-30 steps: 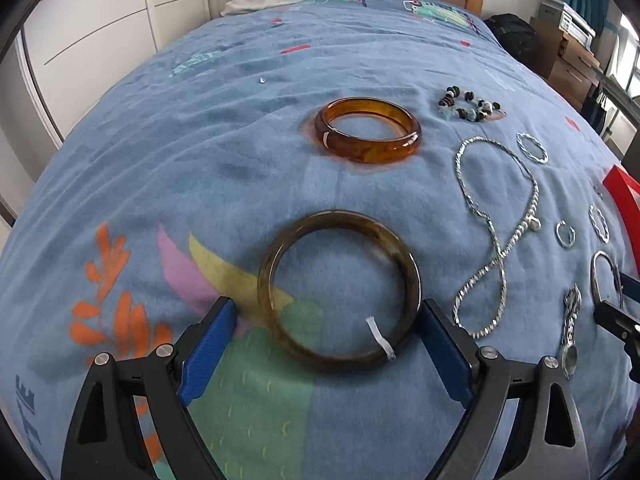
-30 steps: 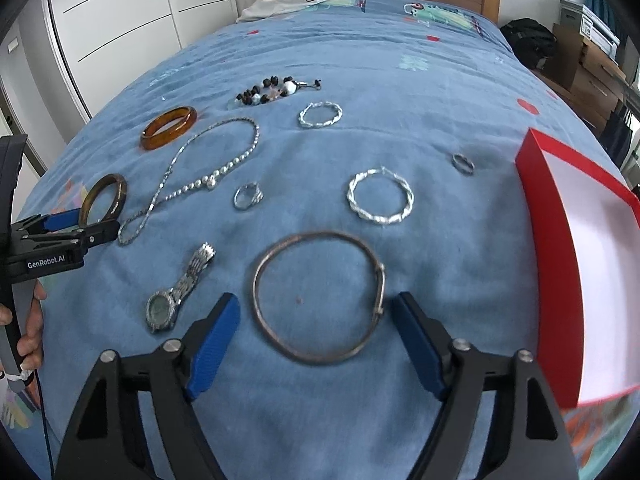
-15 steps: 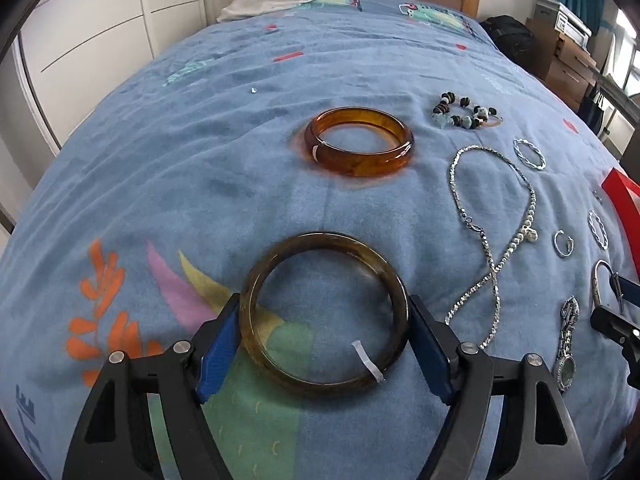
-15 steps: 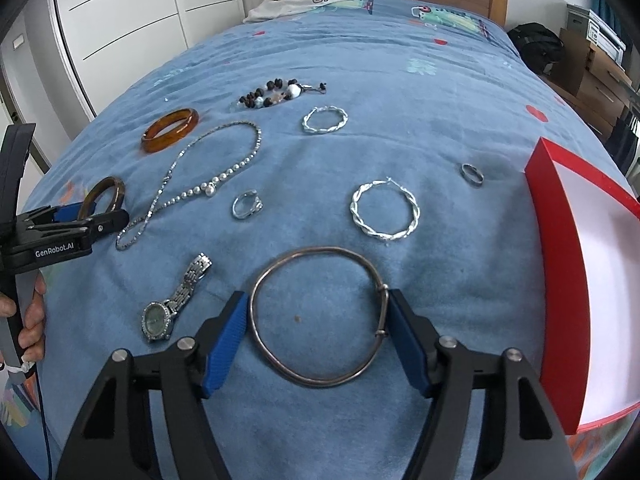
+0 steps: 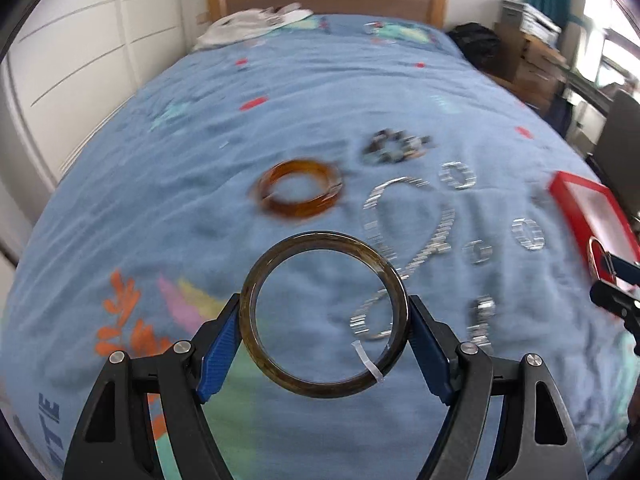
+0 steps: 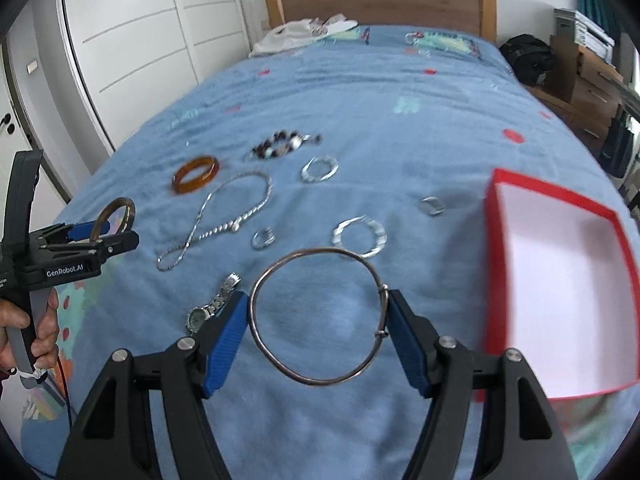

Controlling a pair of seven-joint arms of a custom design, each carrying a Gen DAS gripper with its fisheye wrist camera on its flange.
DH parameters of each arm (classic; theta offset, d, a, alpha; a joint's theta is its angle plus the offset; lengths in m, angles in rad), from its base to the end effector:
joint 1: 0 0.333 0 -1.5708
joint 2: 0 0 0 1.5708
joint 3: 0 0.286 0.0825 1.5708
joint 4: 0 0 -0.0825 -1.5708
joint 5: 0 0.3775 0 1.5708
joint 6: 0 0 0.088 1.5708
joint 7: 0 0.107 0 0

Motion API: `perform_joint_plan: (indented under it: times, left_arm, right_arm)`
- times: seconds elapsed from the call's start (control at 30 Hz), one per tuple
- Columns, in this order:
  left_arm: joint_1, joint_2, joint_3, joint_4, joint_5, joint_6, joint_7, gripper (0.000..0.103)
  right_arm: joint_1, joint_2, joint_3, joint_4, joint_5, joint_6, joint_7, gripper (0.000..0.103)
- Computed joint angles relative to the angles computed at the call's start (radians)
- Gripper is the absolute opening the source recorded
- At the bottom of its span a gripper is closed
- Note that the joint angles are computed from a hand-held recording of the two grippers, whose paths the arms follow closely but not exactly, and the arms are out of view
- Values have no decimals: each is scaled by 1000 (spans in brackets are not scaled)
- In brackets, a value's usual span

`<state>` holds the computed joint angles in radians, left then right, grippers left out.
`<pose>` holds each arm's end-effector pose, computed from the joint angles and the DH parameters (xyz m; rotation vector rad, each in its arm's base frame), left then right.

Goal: Organize jewelry
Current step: 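Lower both bangles into the red box and open both tools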

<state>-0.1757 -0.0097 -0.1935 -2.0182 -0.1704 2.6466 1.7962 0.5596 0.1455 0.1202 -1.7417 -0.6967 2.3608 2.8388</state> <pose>0.5526 -0.2093 0.5005 -1.4156 2.3117 -0.7897 0.5018 0.3900 0.5132 -1.5836 1.9510 -0.6356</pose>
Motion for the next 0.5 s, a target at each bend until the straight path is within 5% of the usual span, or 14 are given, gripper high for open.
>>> perform_joint_plan:
  times: [0.2, 0.5]
  left_arm:
    - [-66, 31, -50, 109, -115, -67, 101, 77]
    - [-183, 262, -131, 428, -64, -146, 80, 77]
  right_arm:
    - [-49, -201, 22, -169, -11, -70, 20, 67]
    - [-187, -452, 53, -416, 76, -93, -39, 67]
